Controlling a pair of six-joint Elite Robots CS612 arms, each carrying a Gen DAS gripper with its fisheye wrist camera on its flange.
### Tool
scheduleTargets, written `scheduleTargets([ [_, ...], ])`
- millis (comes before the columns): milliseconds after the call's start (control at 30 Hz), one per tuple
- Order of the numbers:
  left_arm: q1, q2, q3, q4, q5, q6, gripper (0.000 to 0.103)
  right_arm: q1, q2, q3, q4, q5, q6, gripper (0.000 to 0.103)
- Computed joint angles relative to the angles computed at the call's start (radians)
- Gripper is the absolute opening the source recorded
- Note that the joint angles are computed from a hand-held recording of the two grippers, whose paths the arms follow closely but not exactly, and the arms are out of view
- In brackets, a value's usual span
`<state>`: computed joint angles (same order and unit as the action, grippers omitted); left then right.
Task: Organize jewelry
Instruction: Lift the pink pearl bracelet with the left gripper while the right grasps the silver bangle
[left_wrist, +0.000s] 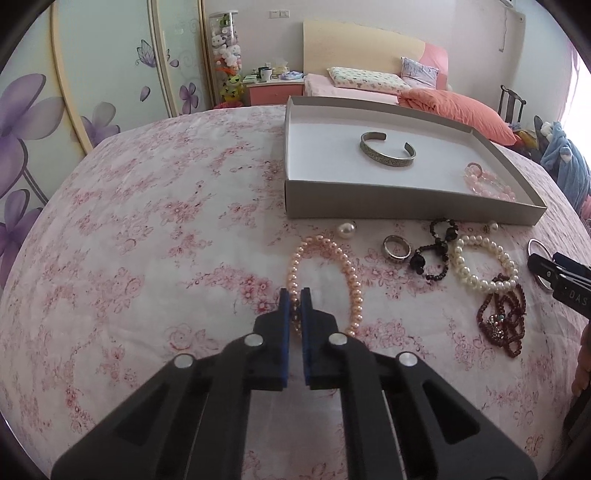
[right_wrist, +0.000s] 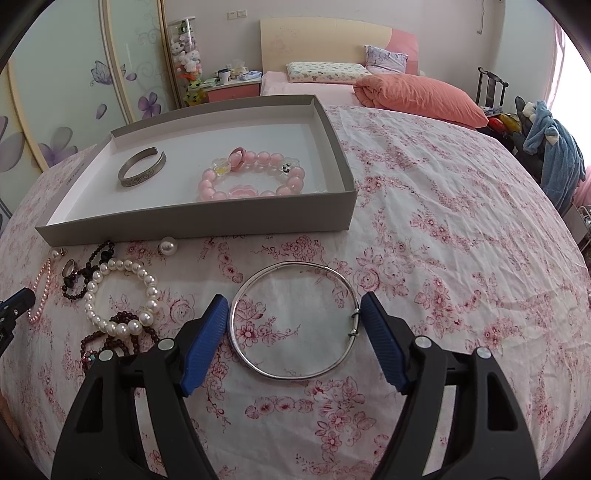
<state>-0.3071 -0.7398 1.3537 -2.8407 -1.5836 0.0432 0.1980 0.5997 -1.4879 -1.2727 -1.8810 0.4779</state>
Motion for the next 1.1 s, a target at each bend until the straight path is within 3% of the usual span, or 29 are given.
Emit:
scheduleTargets([
  [267,-0.006,-0.005,0.013,-0.015,0.02,0.03,0.009,0.0,0.005,-0.009,0.002,0.005,-0.009,0.075],
  [500,0.012,-0.004,0.009,-0.021,-0.055,-0.013,0.006,-0.003,0.016,-0.033,-0.009,0.02,0.003,0.073],
  [767,0.021,-0.025,0.057,-0.165,-0.124,-0.037,0.006,0.011,0.034,-0.072,-0.077,-0.007,-0.002,0.073],
  [1100,0.017,-0.047,0.098,-0.256,-0.156,-0.046,0.006,0.035,0.045,-0.087,-0.168,-0.03,-0.009,0.073],
])
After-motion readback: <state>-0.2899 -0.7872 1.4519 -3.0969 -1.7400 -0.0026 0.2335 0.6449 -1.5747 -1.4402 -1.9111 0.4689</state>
